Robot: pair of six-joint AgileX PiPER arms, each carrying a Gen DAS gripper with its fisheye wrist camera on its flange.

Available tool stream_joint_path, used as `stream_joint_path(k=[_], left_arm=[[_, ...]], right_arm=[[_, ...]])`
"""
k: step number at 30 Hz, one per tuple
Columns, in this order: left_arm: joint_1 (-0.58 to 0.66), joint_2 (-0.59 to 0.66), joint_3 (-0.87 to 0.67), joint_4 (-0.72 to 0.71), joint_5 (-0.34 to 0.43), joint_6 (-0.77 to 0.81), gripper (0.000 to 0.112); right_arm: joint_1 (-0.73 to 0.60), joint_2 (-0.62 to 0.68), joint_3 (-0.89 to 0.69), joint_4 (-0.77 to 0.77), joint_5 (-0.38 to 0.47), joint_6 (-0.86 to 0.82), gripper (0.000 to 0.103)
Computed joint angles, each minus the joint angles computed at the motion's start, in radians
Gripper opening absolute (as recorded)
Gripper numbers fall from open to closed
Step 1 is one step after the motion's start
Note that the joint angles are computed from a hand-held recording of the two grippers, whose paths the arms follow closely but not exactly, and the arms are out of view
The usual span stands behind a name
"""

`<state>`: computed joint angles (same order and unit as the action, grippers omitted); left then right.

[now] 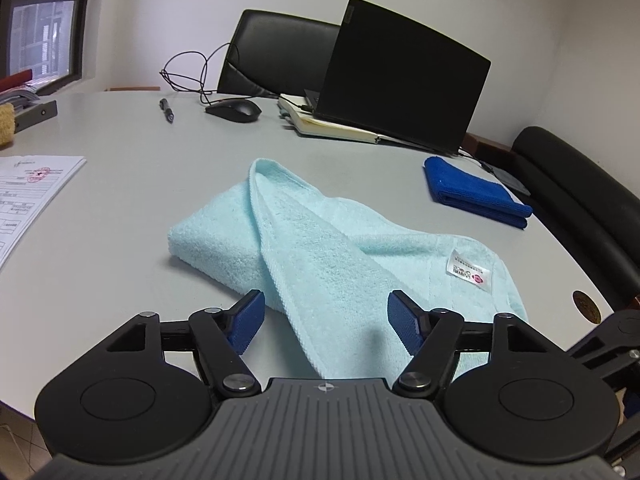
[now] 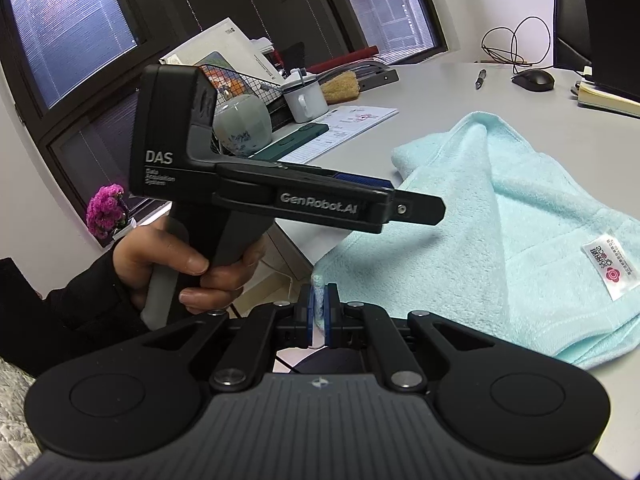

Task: Fold towel

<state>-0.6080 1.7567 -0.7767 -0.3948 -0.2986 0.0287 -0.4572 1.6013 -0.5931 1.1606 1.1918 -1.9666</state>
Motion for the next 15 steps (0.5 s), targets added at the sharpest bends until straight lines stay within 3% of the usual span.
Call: stream_joint_path(k=[5, 9, 13, 15], left_arm=[[0.010, 0.002, 0.012, 0.130, 0.017, -0.126, 0.042], [0.000, 0.006, 0.023, 0.160, 0.003, -0.150, 0.011], [-0.027, 0.002, 0.041, 0.049, -0.029, -0.028, 0.007], [-0.026, -0.003, 0.046, 0.031, -0.030, -0.011, 0.007]], right_arm=[[-0.001, 0.002, 0.004, 0.008, -0.004, -0.010, 0.005], [-0.003, 0.000, 0.005, 0.013, -0.008, -0.016, 0.006], [-0.017, -0.017, 0.009, 0.014, -0.016, -0.026, 0.011], [-0.035, -0.020, 0.001, 0.006, -0.008, -0.017, 0.020]])
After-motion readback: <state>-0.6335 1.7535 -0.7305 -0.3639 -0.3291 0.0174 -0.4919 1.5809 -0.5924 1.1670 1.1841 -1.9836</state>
